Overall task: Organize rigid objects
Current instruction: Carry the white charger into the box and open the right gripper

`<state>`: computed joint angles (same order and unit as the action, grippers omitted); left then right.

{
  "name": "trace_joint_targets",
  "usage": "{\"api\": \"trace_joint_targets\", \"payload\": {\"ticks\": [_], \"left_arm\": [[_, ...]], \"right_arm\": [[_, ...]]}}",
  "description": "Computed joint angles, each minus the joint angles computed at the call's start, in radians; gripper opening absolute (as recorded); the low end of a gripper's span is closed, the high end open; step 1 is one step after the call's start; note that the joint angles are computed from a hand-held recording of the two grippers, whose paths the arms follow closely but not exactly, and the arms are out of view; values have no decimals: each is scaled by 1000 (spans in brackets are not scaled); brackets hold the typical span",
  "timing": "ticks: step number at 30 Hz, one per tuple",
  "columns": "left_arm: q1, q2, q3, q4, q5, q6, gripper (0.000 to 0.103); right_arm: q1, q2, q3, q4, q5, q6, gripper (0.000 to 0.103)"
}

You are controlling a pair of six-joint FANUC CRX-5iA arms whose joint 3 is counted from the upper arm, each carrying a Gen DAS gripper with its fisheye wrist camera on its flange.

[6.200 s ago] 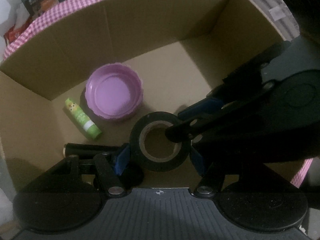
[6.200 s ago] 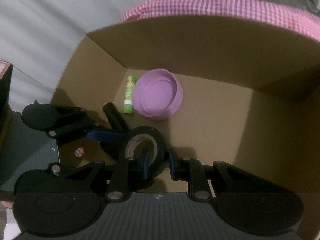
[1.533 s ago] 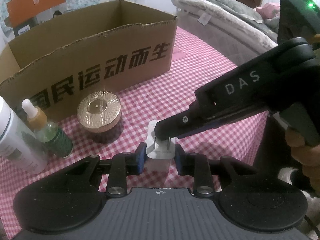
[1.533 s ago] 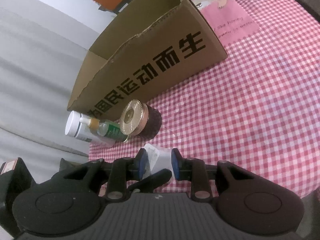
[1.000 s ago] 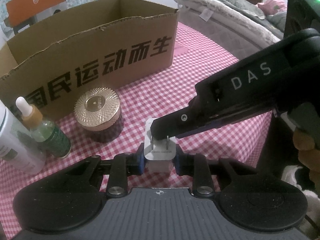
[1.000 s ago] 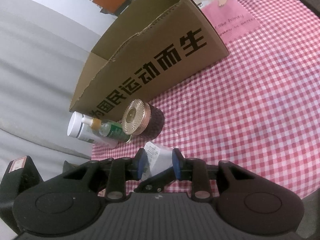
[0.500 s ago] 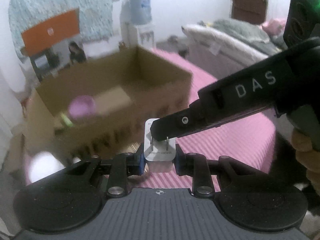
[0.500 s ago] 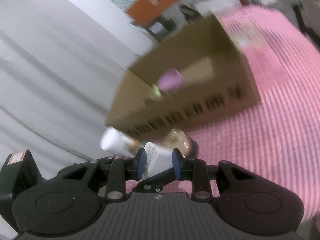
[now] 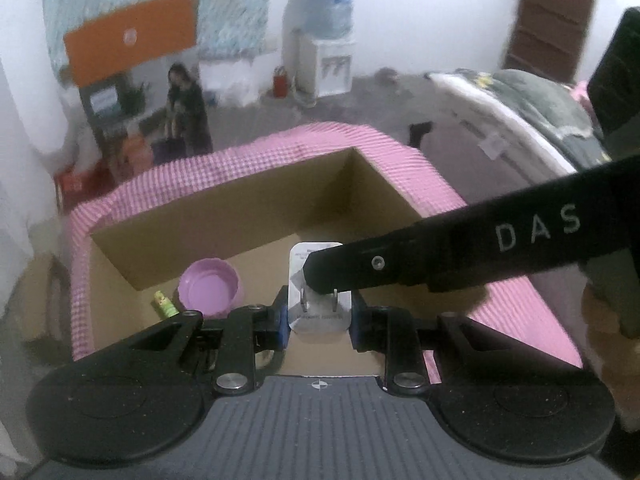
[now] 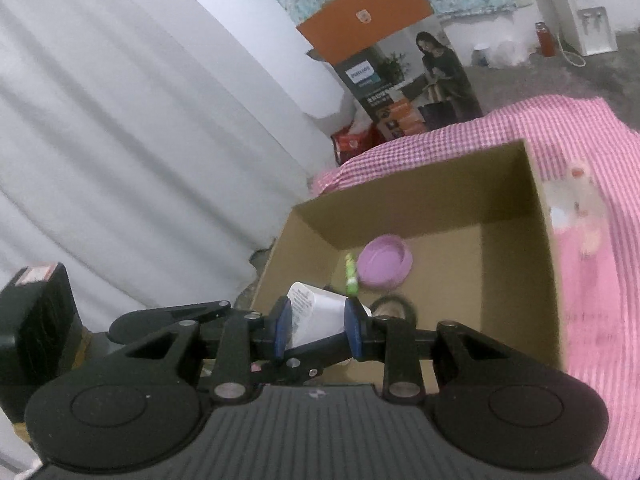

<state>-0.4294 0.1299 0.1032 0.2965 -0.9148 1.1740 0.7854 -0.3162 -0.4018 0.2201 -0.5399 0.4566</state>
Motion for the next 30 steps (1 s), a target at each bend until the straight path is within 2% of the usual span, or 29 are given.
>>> {"api": "trace_joint_targets", "payload": {"ticks": [3,6,11,18,24,30], "left_arm": [[-7,107,129,-42,-77,92,26],[-15,203,245,-80,-150,156,26],[-15,352,420,-104,-274,255,26],[-24,469,573,-156,-360,315,26],[-23,528,647,-171,-403,339,26],[-25,527,644,-184,-381,333,30]], "right_arm": [[-117,116,159,-243,-83,258,32],[-206,220,278,-376,-171,415,32],[-316,366,417,-528,-281,569,32],[-368,495,530,-569,-351,651,32],[-383,546,564,-582,-369,683,32],[-366,567,560,-546,-358,675,36]]}}
